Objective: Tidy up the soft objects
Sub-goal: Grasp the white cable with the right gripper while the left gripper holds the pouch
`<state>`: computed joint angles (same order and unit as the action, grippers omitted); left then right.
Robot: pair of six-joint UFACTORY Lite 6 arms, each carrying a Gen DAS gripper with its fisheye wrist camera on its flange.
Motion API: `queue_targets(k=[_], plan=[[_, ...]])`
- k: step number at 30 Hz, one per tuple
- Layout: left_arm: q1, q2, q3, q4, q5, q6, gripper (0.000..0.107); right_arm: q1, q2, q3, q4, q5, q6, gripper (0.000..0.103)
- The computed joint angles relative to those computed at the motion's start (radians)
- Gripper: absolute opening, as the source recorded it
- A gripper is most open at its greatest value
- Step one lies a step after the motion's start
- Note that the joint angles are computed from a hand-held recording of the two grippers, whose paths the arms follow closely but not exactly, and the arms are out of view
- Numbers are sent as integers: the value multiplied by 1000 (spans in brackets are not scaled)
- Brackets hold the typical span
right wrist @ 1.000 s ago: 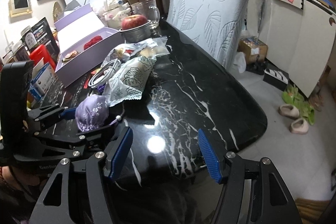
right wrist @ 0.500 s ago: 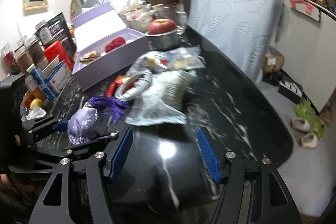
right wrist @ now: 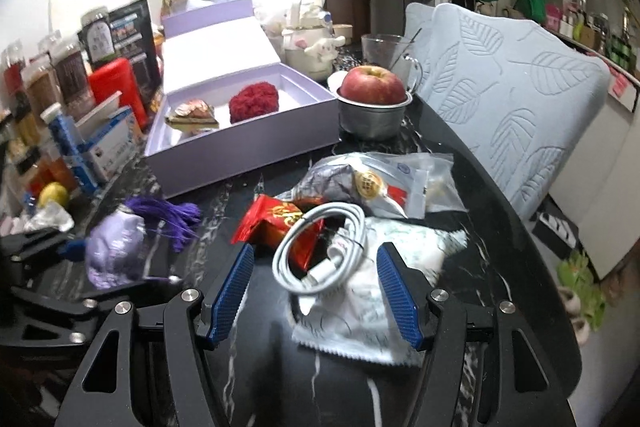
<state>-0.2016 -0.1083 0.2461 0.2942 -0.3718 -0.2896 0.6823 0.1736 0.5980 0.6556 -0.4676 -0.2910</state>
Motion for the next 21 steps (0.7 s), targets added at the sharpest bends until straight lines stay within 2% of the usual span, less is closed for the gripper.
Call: queue_targets(k=[4, 11, 14, 16, 17, 18, 19, 21], plan=[[67, 31, 29, 124, -6, -91, 64, -10, 94, 92, 18, 24, -19, 64], [115, 117, 93, 274, -25, -209, 64, -4, 186, 177, 166, 16, -174, 64], [127, 136, 107, 320, -28, -248, 64, 11, 196, 176, 225, -14, -241, 53], [129, 144, 112, 327, -27, -255, 64, 21, 192, 160, 231, -36, -254, 50], [130, 145, 114, 327, -25, -255, 64, 24, 183, 144, 235, -48, -252, 44], [129, 143, 113, 326, -23, -255, 64, 27, 176, 136, 264, -55, -272, 30], [125, 138, 110, 317, -20, -248, 64, 24, 166, 125, 262, -56, -269, 28], [118, 124, 100, 296, -17, -229, 64, 3, 130, 86, 145, -35, -161, 28]])
